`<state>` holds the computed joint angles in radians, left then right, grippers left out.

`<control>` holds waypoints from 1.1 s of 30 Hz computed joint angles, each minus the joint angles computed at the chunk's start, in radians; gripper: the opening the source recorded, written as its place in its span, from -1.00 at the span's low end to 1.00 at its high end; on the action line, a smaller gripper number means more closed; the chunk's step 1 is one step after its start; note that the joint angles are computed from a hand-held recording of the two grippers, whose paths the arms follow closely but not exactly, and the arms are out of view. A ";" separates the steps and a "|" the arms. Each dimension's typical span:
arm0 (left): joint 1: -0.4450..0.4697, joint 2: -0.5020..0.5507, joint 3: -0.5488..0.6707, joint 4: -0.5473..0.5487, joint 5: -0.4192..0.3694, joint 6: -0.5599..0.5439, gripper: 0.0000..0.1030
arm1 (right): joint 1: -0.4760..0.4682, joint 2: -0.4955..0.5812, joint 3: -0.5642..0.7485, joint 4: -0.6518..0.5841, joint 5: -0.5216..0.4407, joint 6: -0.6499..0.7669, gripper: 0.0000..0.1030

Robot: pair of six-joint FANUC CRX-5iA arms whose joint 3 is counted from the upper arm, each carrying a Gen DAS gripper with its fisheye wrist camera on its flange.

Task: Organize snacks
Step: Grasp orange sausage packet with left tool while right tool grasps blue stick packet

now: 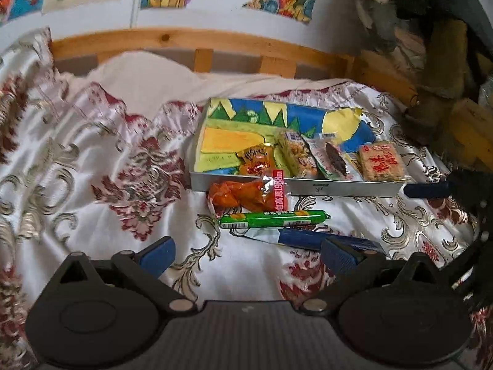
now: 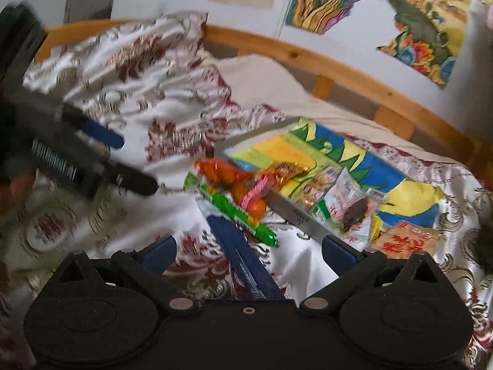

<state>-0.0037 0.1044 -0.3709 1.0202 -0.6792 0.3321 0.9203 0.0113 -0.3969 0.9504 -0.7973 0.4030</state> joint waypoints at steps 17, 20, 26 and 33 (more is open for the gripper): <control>-0.041 0.344 0.436 -0.205 -0.144 -0.016 0.67 | -0.096 0.084 0.026 -0.127 0.151 0.098 0.11; -0.048 0.387 0.509 -0.268 -0.183 0.013 0.41 | -0.103 0.092 0.033 -0.160 0.160 0.141 -0.05; -0.071 0.400 0.531 -0.332 -0.156 -0.017 0.40 | -0.101 0.112 0.066 -0.233 0.126 0.197 -0.05; -0.087 0.365 0.482 -0.359 -0.082 0.003 0.13 | -0.086 0.134 0.091 -0.232 0.067 0.228 -0.28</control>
